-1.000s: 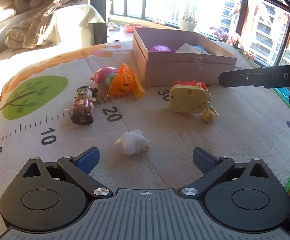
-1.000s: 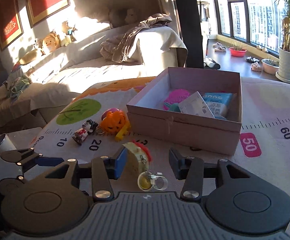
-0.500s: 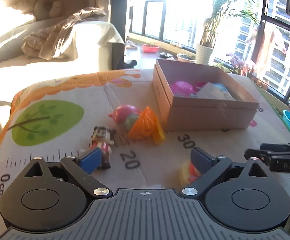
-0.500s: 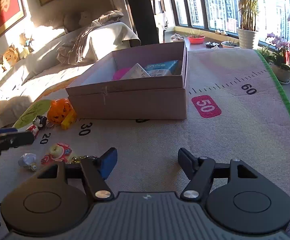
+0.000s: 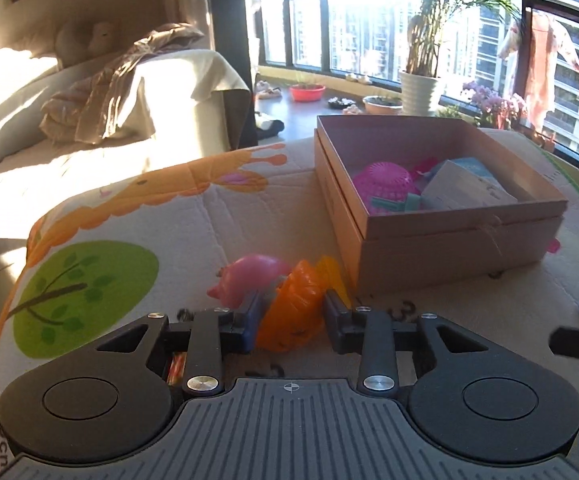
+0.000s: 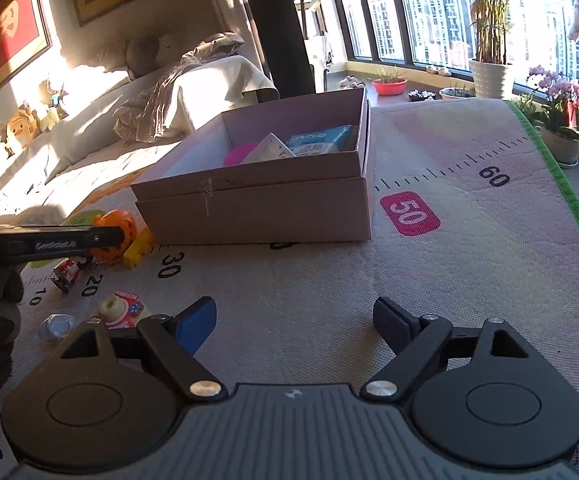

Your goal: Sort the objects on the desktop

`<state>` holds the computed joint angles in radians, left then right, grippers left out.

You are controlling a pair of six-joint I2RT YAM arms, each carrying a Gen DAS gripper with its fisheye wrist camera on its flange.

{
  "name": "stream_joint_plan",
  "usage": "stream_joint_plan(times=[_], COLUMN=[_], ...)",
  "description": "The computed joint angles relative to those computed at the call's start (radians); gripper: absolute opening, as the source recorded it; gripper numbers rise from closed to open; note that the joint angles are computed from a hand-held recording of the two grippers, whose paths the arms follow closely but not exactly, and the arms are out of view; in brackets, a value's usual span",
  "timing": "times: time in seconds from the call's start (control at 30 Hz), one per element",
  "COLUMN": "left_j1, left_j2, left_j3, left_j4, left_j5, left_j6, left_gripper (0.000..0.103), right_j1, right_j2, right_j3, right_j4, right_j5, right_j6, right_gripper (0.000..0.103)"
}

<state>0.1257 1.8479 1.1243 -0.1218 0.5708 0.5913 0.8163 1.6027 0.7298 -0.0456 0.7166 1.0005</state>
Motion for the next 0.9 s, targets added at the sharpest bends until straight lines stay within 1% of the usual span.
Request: stream_joint_plan(times=[0.1,0.13,0.2,0.23,0.27,0.3,0.33,0.37,0.43,0.5,0.53,0.57,0.6,0.67,0.73,0.8,0.9], left_j1=[0.091,0.123,0.176,0.193,0.209,0.217,0.223,0.227,0.232,0.248,0.257,0.270,0.275,0.281,0.277,0.262,0.227], left_j2=[-0.046,-0.054,-0.067,-0.075,-0.083,-0.087,-0.090,-0.092,-0.087,-0.079,-0.072,-0.066,-0.064,-0.068,-0.066,-0.064,-0.075], left_j3=[-0.024,-0.023,-0.026,-0.036,-0.051,-0.060,-0.067,-0.074,-0.072,-0.053,-0.038,-0.025,-0.021,-0.030,-0.035,-0.043,-0.081], left_j4=[-0.159,-0.225,-0.317,-0.326,-0.316,-0.304,-0.284,-0.266,-0.249,-0.288,-0.319,-0.355,-0.370,-0.375,-0.383,-0.382,-0.323], left_j5=[0.118,0.155,0.192,0.190,0.181,0.168,0.156,0.144,0.124,0.133,0.146,0.162,0.168,0.171,0.169,0.156,0.130], left_j6=[0.147,0.211,0.313,0.337,0.351,0.357,0.354,0.350,0.340,0.356,0.373,0.398,0.408,0.416,0.409,0.393,0.350], left_gripper=[0.037,0.038,0.039,0.040,0.046,0.052,0.060,0.062,0.062,0.064,0.068,0.071,0.072,0.072,0.072,0.072,0.070], right_j1=[0.002,0.003,0.011,0.018,0.023,0.024,0.025,0.027,0.030,0.033,0.034,0.037,0.036,0.030,0.028,0.032,0.031], right_j2=[0.010,0.013,0.019,0.024,0.026,0.026,0.027,0.038,0.075,0.137,0.162,0.197,0.226,0.269,0.265,0.231,0.160], right_j3=[0.018,0.024,0.041,0.052,0.061,0.066,0.074,0.092,0.145,0.229,0.258,0.298,0.333,0.397,0.396,0.362,0.277], right_j4=[-0.019,-0.025,-0.038,-0.041,-0.032,-0.012,0.013,0.039,0.051,0.038,0.036,0.027,0.009,-0.058,-0.070,-0.102,-0.125], right_j5=[-0.001,0.000,0.002,0.005,-0.002,-0.019,-0.044,-0.071,-0.111,-0.162,-0.178,-0.195,-0.202,-0.209,-0.191,-0.148,-0.107], right_j6=[-0.005,-0.009,-0.036,-0.053,-0.079,-0.106,-0.143,-0.195,-0.284,-0.390,-0.425,-0.465,-0.481,-0.472,-0.448,-0.405,-0.340], right_gripper=[0.088,0.088,0.088,0.088,0.088,0.088,0.088,0.088,0.088,0.087,0.086,0.084,0.075,0.058,0.058,0.058,0.058])
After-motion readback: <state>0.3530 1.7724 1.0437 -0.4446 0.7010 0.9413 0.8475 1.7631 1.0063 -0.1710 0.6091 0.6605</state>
